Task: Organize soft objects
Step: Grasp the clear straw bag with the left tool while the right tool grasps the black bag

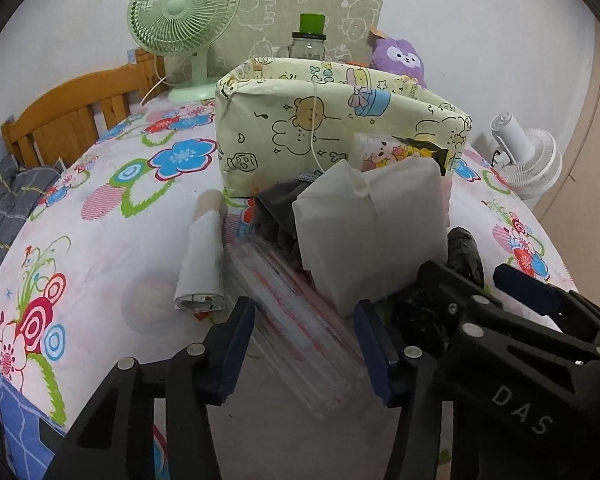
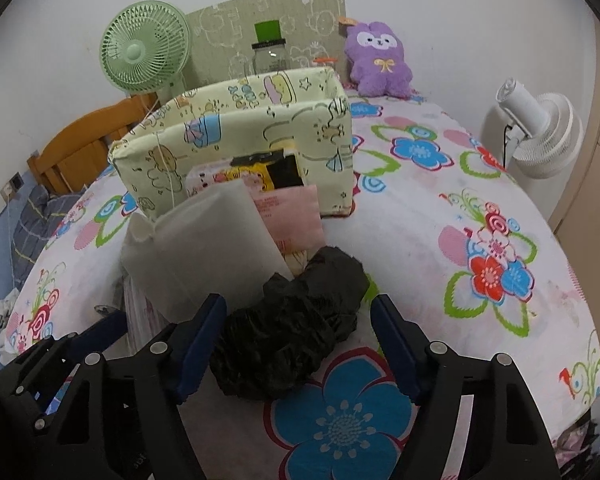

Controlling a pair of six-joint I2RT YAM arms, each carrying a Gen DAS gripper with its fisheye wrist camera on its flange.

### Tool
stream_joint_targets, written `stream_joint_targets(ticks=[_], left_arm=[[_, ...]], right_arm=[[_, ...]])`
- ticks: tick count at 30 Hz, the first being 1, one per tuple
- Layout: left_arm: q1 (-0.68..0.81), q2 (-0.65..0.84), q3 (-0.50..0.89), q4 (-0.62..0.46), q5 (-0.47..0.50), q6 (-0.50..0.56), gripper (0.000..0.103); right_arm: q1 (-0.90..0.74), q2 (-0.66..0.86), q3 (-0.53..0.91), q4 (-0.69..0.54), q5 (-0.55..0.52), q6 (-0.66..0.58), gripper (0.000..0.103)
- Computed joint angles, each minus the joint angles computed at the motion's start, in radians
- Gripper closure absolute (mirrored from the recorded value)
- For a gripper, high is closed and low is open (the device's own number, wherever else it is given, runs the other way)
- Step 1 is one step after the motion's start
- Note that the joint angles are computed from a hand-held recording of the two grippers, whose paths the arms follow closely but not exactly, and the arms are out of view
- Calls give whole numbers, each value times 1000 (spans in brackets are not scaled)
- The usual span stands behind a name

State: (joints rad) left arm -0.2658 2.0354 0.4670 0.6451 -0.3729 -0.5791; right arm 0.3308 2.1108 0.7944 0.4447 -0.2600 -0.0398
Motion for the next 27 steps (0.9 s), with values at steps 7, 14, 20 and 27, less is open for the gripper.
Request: stream_joint_targets(ticks=[7,14,20,27], left_arm=[[-17,14,23,-32,-40,0,55],[-29,16,11,-4,-56,5,67],[-28,-1,-8,11,-53,0,81],[-17,-25,-24,9,-53,-8,87]], right_arm=[[4,29,26,-28,-22,12,35],[1,39,36,-42,-50,30,47],[4,17,11,-25,-44,43,57],[3,-17,-15,-13,-40,45,59]])
